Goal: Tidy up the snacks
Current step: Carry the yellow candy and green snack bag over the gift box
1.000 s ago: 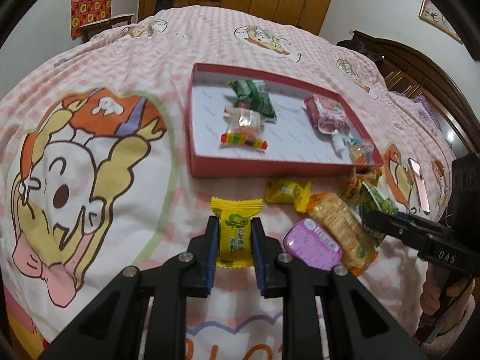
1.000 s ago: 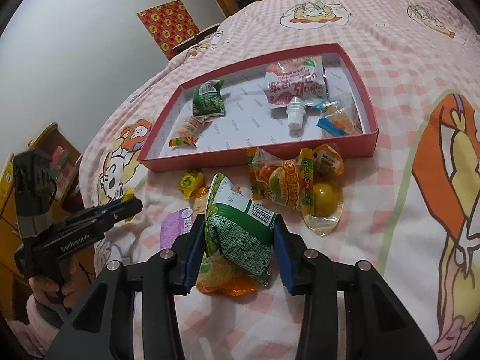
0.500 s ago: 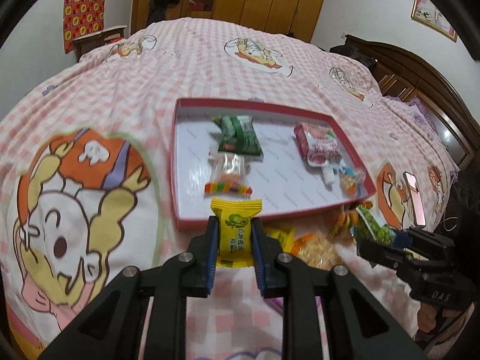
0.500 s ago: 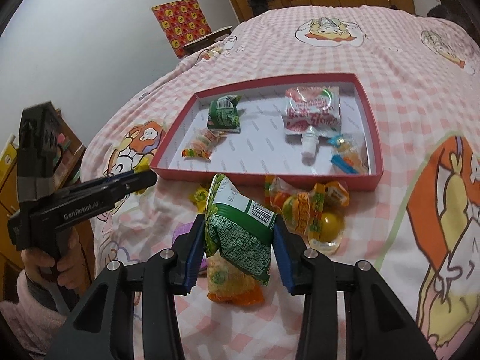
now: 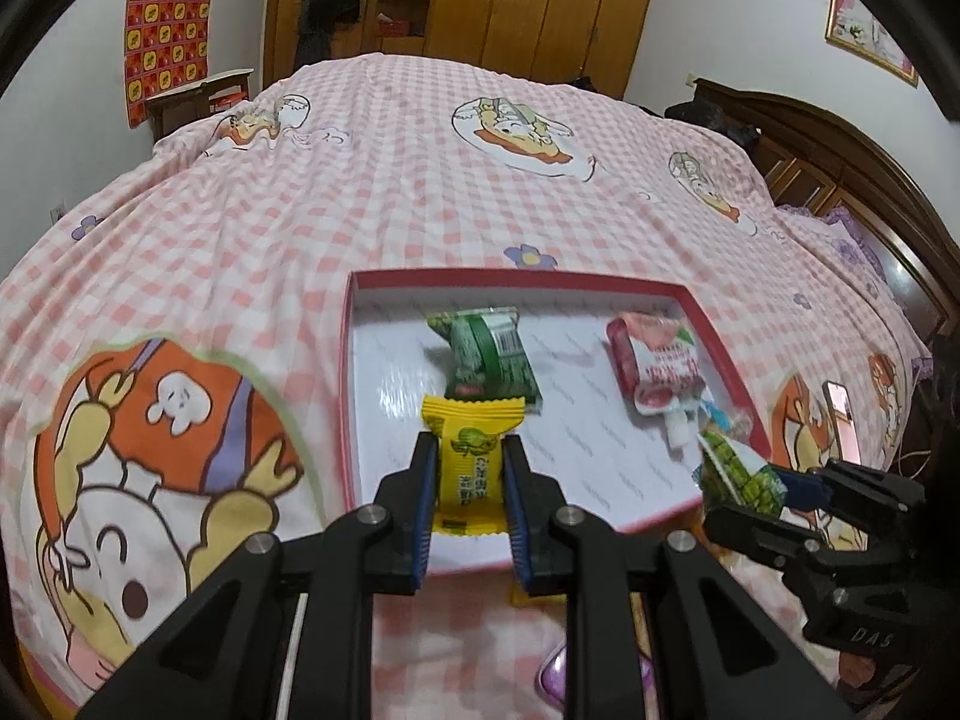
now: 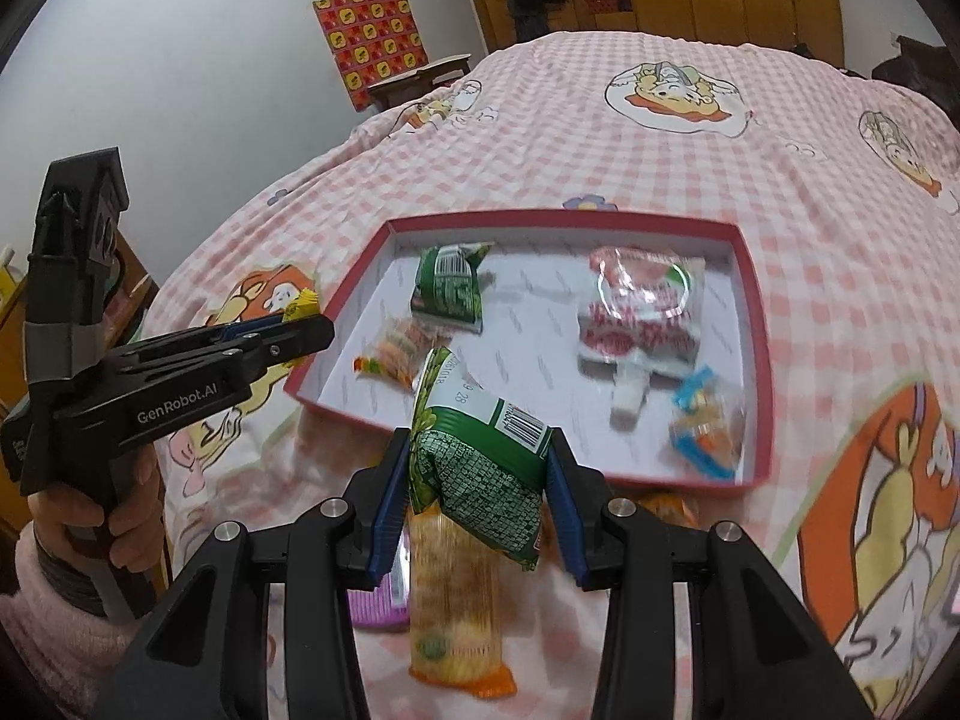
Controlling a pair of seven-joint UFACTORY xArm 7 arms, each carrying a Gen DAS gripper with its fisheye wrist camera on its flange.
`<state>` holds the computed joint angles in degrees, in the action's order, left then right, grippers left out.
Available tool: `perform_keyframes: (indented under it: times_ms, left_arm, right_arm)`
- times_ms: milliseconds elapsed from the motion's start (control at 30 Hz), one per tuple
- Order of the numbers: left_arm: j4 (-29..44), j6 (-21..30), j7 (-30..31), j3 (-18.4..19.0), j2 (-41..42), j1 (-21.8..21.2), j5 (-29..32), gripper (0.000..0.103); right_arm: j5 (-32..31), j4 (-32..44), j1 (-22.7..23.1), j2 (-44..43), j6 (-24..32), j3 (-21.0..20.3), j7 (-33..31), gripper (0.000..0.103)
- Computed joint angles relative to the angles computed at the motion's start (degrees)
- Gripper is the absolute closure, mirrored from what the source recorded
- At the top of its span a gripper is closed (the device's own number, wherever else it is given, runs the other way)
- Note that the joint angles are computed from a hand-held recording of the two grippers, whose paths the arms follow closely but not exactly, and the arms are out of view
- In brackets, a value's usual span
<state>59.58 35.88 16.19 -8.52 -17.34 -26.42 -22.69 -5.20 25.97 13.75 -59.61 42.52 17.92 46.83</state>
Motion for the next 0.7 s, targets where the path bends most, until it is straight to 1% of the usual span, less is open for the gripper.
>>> perform_keyframes:
  times_ms: [267, 433, 567, 700]
  left_arm:
    - [4.20, -0.52, -1.34, -1.03, 5.29, 0.48, 0.93, 0.082]
    - [6.06, -2.66, -4.30, -2.47, 8.52, 1.18, 4.80, 0.082]
    - [7.88, -2.51, -4.98, -2.72, 10.95, 1.12, 5.24, 0.082]
    - [8.96, -3.57, -6.00, -3.26, 13.08, 1.17, 6.81, 0.082]
  right_arm:
    - [-1.52, 3.08, -2.52, 7.35, -2.98, -1.98, -2.78, 0.060]
    - [-3.00, 4.95, -4.31, 11.54, -3.84, -2.34, -4.38, 0.060]
    - [-4.88, 6.75, -5.72, 15.26, -4.75, -2.16, -5.48, 0.060]
    - [-5.89, 7.72, -6.67, 18.47, -6.65, -2.71, -6.00, 0.060]
